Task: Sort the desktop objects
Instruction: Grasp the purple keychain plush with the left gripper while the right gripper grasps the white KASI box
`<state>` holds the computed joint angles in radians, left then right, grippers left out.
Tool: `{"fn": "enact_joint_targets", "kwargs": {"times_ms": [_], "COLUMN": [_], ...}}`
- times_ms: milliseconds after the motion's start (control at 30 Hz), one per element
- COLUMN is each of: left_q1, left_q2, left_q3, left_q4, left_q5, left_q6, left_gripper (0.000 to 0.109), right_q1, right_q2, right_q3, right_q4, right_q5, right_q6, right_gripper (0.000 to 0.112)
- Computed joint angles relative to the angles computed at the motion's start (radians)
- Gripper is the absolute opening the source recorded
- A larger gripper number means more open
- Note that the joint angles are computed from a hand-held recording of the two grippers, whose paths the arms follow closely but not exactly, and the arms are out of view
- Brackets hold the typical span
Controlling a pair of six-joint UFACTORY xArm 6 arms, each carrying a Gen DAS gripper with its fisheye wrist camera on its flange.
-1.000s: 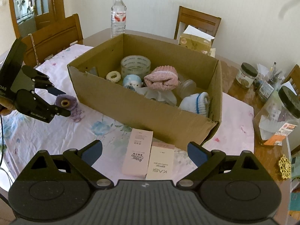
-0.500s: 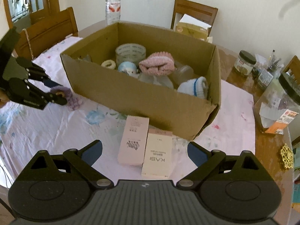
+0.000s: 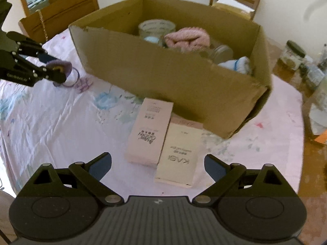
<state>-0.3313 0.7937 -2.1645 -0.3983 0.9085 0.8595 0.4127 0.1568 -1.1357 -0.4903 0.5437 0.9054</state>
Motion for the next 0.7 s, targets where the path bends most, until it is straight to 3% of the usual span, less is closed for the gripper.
{"fn": "enact_joint_targets", "kwargs": {"times_ms": [400, 700], "left_q1": [-0.019, -0.033], "left_q2": [-0.122, -0.186], "left_q3": [0.182, 0.275], "left_q4": [0.022, 0.024], "left_q5": [-0.106, -0.16], "left_q6": [-0.055, -0.091], "left_gripper": [0.037, 0.037], "right_q1": [0.01, -0.015], "right_q2": [0.03, 0.03], "right_q3": [0.008, 0.011], "right_q4": [0.279, 0.171], "right_q5": [-0.143, -0.119], "right_q6": [-0.353, -0.448], "right_gripper": [0.099, 0.099]}}
